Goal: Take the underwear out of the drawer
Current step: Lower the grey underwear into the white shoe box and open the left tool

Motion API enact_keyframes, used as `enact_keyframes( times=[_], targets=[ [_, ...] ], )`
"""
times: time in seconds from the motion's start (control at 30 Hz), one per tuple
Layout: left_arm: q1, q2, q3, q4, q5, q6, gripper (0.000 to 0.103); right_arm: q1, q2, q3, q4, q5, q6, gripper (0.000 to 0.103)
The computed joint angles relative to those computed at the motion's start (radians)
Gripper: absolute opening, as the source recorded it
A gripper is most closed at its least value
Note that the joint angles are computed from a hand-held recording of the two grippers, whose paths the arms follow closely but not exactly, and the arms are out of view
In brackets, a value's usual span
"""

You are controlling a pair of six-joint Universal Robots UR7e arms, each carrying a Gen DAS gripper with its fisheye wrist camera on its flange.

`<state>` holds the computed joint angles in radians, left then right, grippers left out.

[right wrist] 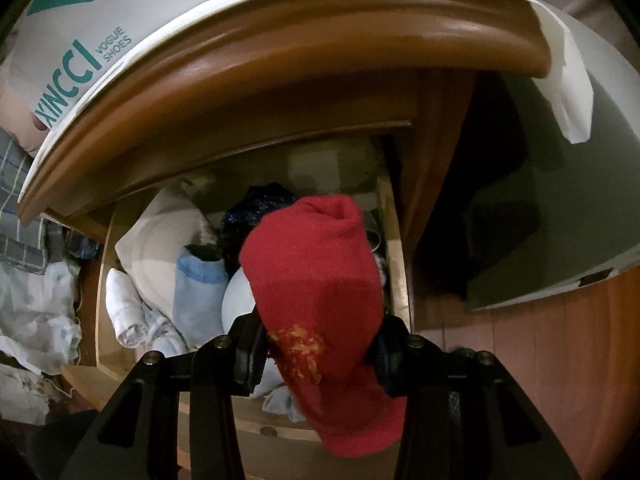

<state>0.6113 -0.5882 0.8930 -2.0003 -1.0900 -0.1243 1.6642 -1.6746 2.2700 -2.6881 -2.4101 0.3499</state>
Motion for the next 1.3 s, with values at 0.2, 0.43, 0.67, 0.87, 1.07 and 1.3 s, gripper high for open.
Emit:
enact_keyframes(
  times=[0.2,0.43,0.67,0.87,1.07,1.3],
  targets=[
    [0.013,0.111,-0.126,0.041,0.019,0.038,0.032,-0.008,-0.004,-0.004,0.013,0.019,0.000,0.040],
    [0.031,0.201,-0.216,0.117,0.065,-0.003,0.032,-0.015,-0.008,-0.006,0.014,0.030,-0.005,0.040],
    [0.045,0.179,-0.165,0.176,0.101,-0.113,0.032,-0.014,-0.003,-0.011,0.020,0.032,-0.003,0.040],
    [0.034,0.144,-0.119,0.207,0.133,-0.191,0.032,-0.014,0.001,-0.012,0.026,0.028,-0.005,0.040],
    [0.015,0.122,-0.089,0.256,0.177,-0.277,0.032,-0.013,0.005,-0.012,0.027,0.024,-0.004,0.040],
    [0.014,0.141,-0.114,0.270,0.190,-0.287,0.039,-0.017,0.006,-0.014,0.027,0.029,-0.010,0.040]
  ],
)
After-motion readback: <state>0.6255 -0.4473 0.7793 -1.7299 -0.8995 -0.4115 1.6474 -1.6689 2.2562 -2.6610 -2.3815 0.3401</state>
